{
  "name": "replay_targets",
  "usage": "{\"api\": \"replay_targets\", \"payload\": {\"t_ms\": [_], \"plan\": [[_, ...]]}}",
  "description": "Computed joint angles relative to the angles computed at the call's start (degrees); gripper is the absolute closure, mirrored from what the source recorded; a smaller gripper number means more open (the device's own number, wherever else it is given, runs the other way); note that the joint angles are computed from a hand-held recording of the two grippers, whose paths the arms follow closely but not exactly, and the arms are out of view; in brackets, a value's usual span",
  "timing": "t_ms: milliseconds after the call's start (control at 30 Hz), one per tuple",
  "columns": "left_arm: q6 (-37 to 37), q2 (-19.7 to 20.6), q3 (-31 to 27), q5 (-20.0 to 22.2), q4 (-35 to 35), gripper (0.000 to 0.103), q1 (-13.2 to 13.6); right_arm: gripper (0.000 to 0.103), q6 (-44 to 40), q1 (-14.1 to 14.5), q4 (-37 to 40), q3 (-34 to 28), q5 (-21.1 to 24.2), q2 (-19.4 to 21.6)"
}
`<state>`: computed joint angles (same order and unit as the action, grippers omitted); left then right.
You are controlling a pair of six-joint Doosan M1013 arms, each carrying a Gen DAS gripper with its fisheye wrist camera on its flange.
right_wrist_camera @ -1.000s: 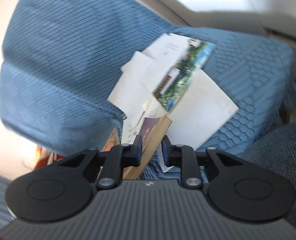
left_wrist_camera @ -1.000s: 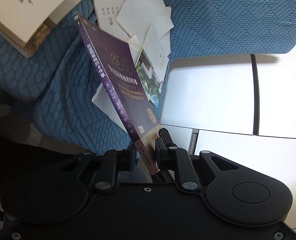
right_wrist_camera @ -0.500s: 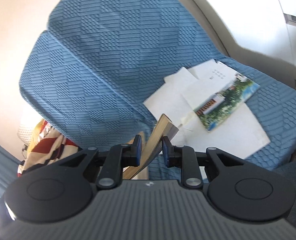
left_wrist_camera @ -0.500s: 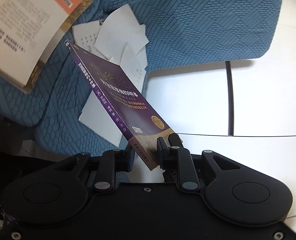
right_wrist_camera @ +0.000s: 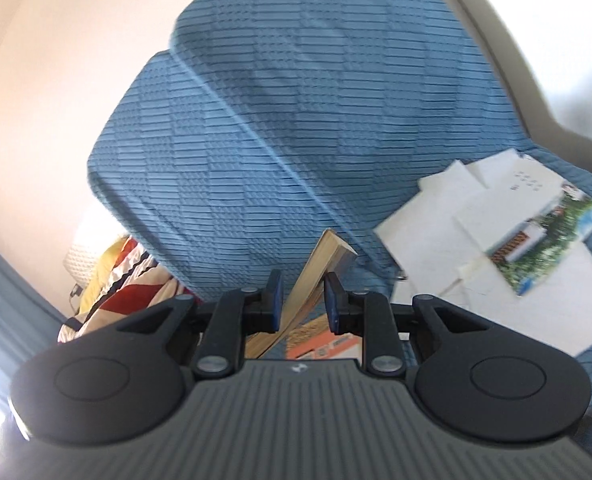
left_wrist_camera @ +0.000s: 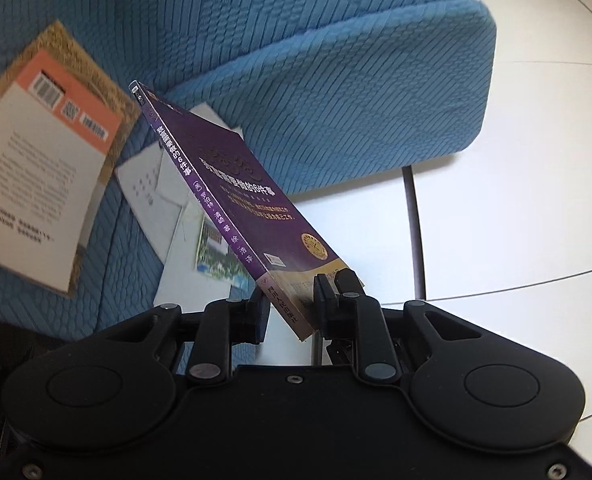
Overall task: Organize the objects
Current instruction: 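Carry the upright purple book with both grippers toward the orange-and-white book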
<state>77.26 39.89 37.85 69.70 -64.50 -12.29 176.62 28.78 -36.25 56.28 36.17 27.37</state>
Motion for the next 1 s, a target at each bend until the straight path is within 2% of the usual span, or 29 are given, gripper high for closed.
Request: {"api": "replay_targets", "payload": {"t_ms": [167, 400, 733, 867, 1000], "plan": [[-0.8, 2.0, -3.4, 0.7, -0.5, 0.081, 2.0, 0.078, -4.2, 0.1, 3.2, -4.8, 0.3, 3.1], [0.8, 4.6, -6.3, 1.5, 0.0, 0.081, 3.3, 0.078, -8.3, 0.5, 5.7, -9.8, 3.9, 7.0], [4.5, 6.1, -5.5, -1.0, 1.8, 0.081, 4.0, 0.078, -11.0, 0.5, 8.0, -14.4, 6.4, 11.5], [3.3, 6.8, -5.3, -1.8, 2.9, 0.081, 4.3, 0.078, -12.8, 0.7, 9.2, -16.5, 8.0, 13.4], [1.1, 7.3, -5.4, -1.8, 5.3, 0.080, 4.3, 0.076, -12.0, 0.8, 10.2, -15.8, 7.9, 13.9]]}}
